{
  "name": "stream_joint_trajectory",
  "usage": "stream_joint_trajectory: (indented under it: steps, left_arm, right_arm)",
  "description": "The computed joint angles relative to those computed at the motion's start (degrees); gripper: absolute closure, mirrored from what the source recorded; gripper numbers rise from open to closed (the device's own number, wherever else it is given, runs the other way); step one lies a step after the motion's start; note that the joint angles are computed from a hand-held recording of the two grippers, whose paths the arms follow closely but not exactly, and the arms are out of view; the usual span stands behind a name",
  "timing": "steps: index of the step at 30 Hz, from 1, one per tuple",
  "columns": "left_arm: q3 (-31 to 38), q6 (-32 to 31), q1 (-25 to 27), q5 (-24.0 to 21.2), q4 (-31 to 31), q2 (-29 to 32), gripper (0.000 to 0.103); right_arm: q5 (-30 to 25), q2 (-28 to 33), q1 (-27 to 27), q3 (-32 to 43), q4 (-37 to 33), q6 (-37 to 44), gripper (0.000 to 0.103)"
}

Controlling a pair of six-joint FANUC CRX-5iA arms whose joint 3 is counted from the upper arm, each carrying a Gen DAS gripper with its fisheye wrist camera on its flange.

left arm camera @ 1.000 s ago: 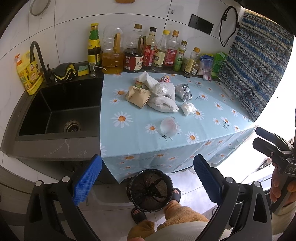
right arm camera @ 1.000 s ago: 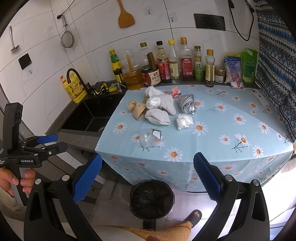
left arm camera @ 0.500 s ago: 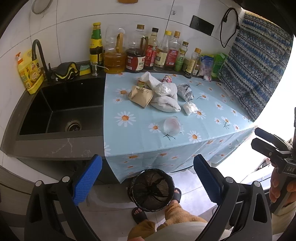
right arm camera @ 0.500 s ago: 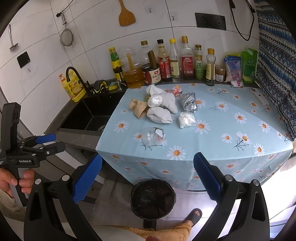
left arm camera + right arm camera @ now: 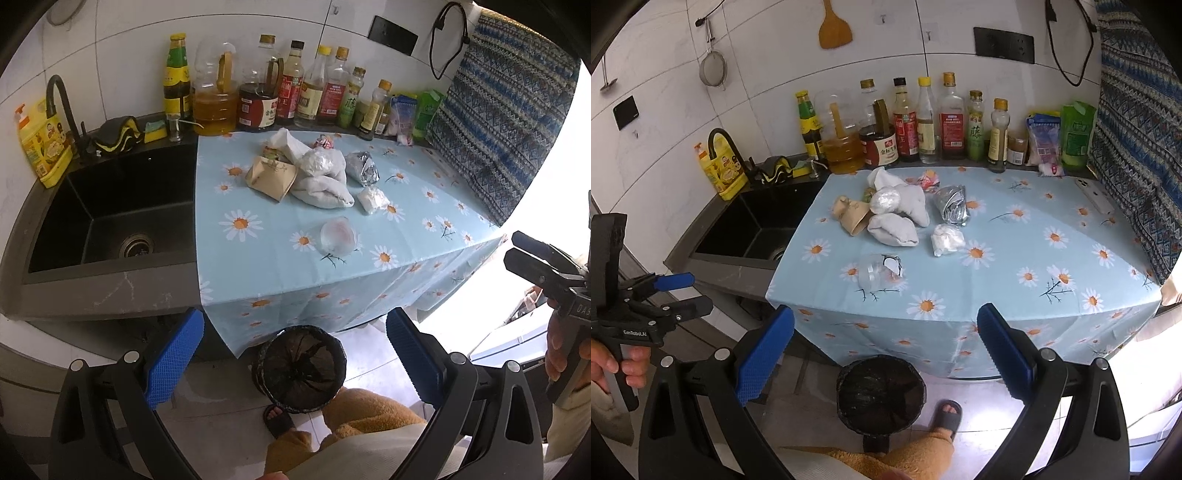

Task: Collect trash
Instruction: 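Move the right tool toward the clear plastic cup on the tablecloth, then grasp the clear plastic cup with the left tool while the right tool grasps the plastic bag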

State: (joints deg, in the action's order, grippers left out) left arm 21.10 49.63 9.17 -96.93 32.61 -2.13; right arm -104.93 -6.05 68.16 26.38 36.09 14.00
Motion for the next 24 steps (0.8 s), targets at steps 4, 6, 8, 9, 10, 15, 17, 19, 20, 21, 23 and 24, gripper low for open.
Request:
stream_joint_trajectory:
  steps: [4,6,8,9,10,15,17,19,20,21,23,24]
  left_arm:
    - [0.6,1.9,-1.5,0.1,-0.5,1.0,0.007]
    - [0.8,3.1,-2.6,0.3,-1.2,1.5,0.007]
    - [0.4,3.8,-3.9,0.6,-1.7,1.8,0.007]
    - [0.4,4.4,-4.6,0.9,-2.3,2.1,0.007]
    - [0.4,5.2,-5.3,1.0,-2.9,2.3,0.007]
    - [1.1,9.8,-8.9,1.5,-5.1,4.8,0.007]
    - [2.3,11.9,-10.4,1.1,-6.1,6.2,0.007]
    - [3.9,14.2,-11.9,0.7,-6.1,8.2,0.007]
    - [4.4,15.2,-12.4,0.6,-5.8,8.9,0.007]
    - [4.8,16.0,-12.9,0.6,-5.8,9.4,0.007]
    - [6.2,18.6,-14.5,0.5,-6.5,10.9,0.007]
    - [6.7,19.5,-14.9,0.3,-6.5,11.6,0.007]
  right_arm:
    - [-0.4,0.6,-2.7,1.1,-2.6,2.8,0.005]
    - [0.8,-0.1,-4.2,0.3,-3.3,3.6,0.005]
    - [1.6,-0.6,-5.7,-0.3,-4.1,4.8,0.005]
    - [1.8,-0.8,-6.4,-0.6,-4.6,5.5,0.005]
    - [2.1,-1.0,-7.4,-0.8,-5.7,6.0,0.005]
    - [7.7,-3.6,-15.0,-5.0,-11.8,8.8,0.005]
    - [9.2,-3.8,-18.7,-5.6,-14.9,11.5,0.005]
    - [11.1,-3.7,-23.0,-6.0,-18.1,15.0,0.005]
    - [11.8,-3.5,-24.7,-6.0,-19.4,16.3,0.005]
    - [12.6,-3.5,-26.4,-6.2,-20.8,17.8,0.005]
    - [13.8,-2.9,-30.3,-5.9,-24.1,21.0,0.005]
    - [14.1,-2.5,-31.9,-5.6,-25.4,22.6,0.005]
